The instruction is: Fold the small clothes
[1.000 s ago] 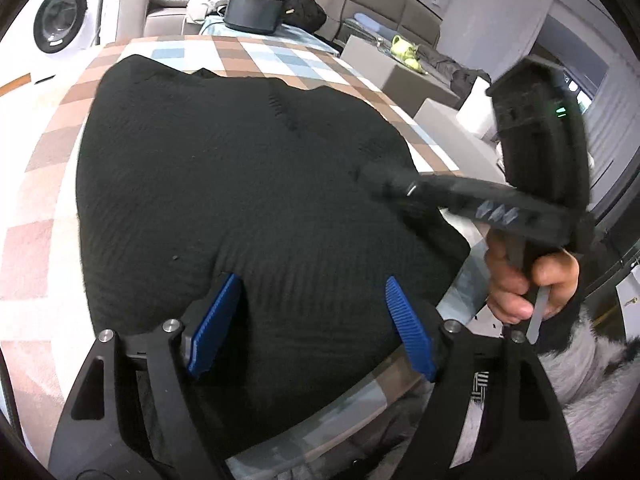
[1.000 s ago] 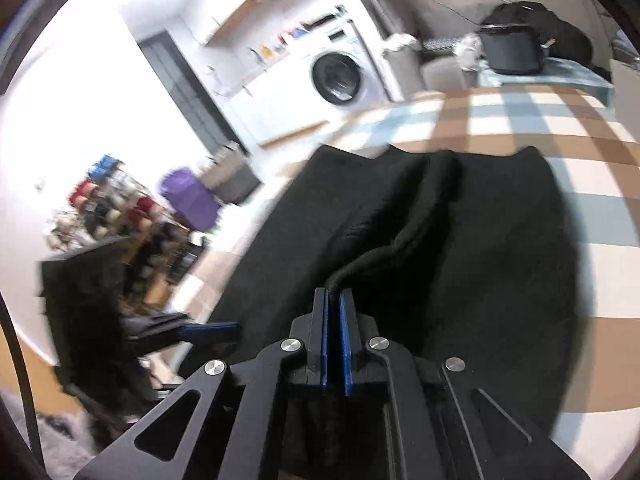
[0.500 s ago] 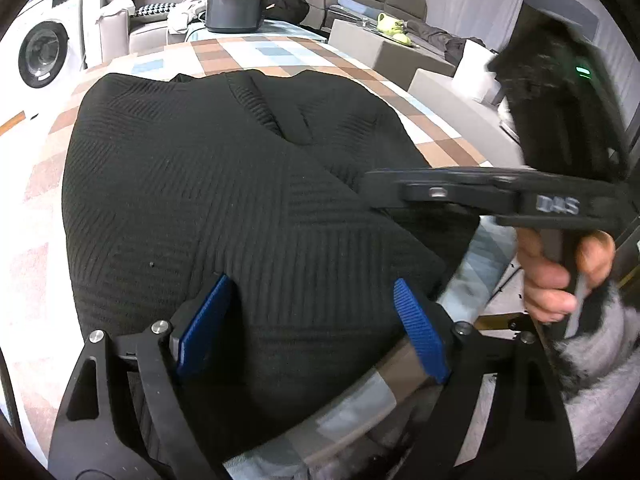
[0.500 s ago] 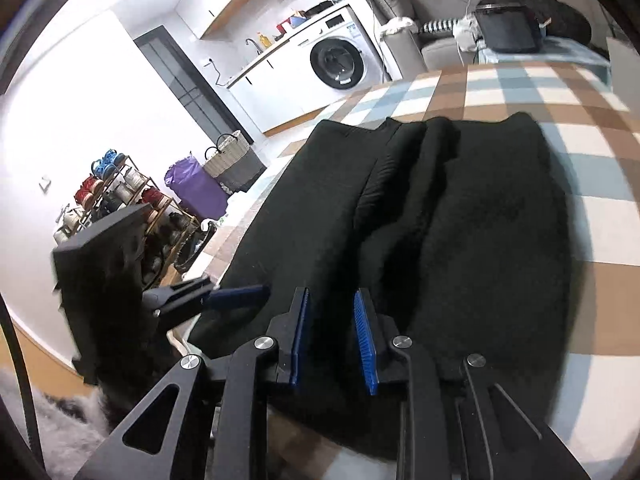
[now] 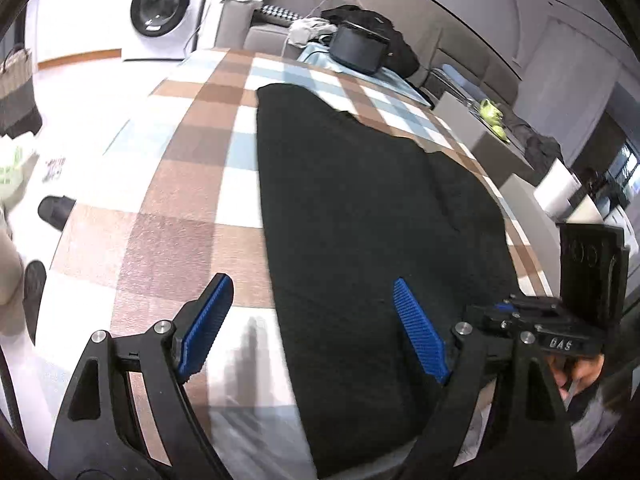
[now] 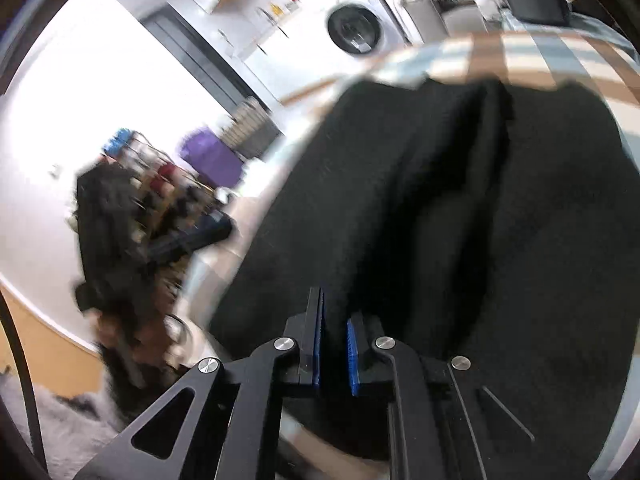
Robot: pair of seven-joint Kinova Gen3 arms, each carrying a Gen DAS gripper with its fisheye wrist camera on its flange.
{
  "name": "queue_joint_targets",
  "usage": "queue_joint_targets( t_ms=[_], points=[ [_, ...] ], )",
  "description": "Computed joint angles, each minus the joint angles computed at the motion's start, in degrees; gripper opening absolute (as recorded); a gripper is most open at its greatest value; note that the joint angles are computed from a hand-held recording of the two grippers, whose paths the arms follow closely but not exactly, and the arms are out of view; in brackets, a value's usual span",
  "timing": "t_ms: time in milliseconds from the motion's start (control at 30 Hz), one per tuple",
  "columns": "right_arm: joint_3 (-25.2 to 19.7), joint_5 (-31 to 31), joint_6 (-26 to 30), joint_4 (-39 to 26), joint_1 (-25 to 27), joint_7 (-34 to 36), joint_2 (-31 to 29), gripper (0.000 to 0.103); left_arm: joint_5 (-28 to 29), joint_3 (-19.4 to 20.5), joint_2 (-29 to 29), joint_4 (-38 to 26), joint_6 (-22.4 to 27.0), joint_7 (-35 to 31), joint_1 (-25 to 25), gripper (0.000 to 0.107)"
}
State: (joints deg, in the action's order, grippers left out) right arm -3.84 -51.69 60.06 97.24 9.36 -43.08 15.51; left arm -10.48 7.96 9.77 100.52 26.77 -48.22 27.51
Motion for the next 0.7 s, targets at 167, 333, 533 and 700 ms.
queue_joint_targets(
  t_ms=[167,333,533,700],
  points=[
    [-0.9,-1.45,-0.45,0.74,2.15,1.43,-1.51,0.029,2.45,0.52,1.67,-0.56,0.57,-2.19,-1.44,0.081],
    [2.3,-3.56,-4.15,4.55,1.69,3.6,-5.68,0.05,1.56,-1.29,5.1,-3.74,1.94,0.07,0.96,0.072],
    [4.13,-1.82,-5.75,6.28,0.91,2.82,-8.06,0.054,3.53,-1.73,7.35,-5.77,0.74,-0.06,1.28,0.048],
    [5.37,-4.74,-4.02,6.62,2.71,3.24,-6.46,0.056,3.66,-1.91,7.65,-6.27,0.85,0.44,1.56,0.048]
  ],
)
